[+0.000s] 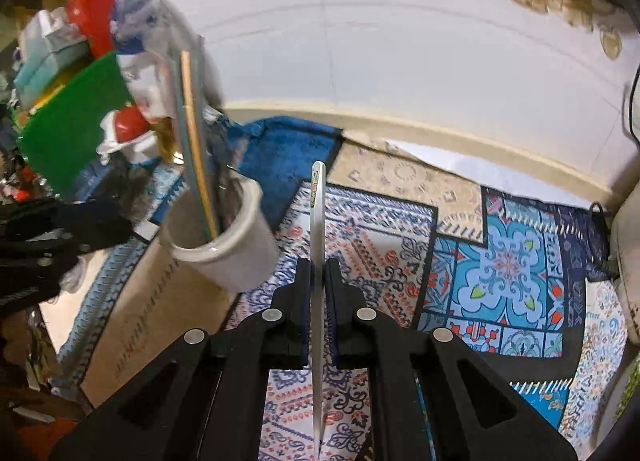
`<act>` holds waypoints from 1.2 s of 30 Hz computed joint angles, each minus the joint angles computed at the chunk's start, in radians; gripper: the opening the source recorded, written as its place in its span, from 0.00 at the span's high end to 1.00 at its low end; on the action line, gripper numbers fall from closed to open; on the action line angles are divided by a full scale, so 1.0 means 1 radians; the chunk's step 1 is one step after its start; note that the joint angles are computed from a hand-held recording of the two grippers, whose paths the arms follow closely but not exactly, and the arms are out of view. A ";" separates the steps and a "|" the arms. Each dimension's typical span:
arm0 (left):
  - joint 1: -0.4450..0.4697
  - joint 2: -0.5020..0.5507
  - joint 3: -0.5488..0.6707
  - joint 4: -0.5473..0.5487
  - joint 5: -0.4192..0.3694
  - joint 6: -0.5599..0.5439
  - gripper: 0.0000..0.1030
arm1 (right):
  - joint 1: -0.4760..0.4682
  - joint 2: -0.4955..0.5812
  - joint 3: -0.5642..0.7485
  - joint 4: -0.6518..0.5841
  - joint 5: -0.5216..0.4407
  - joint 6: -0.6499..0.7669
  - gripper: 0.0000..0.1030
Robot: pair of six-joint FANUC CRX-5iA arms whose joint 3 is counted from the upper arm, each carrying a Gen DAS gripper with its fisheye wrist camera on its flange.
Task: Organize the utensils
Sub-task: 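Lift the white chopstick and lower it into the white cup with the right tool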
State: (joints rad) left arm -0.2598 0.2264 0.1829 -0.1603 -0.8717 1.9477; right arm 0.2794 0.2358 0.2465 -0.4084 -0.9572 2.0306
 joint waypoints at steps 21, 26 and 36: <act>0.003 -0.058 -0.030 -0.038 0.012 0.058 0.68 | -0.001 -0.090 0.039 -0.111 0.066 0.125 0.94; 0.014 -0.074 -0.040 -0.040 0.022 0.068 0.68 | -0.001 -0.099 0.086 -0.179 0.080 0.171 0.94; 0.031 -0.103 -0.060 -0.060 0.038 0.079 0.68 | 0.062 -0.039 0.144 -0.203 0.106 0.179 0.94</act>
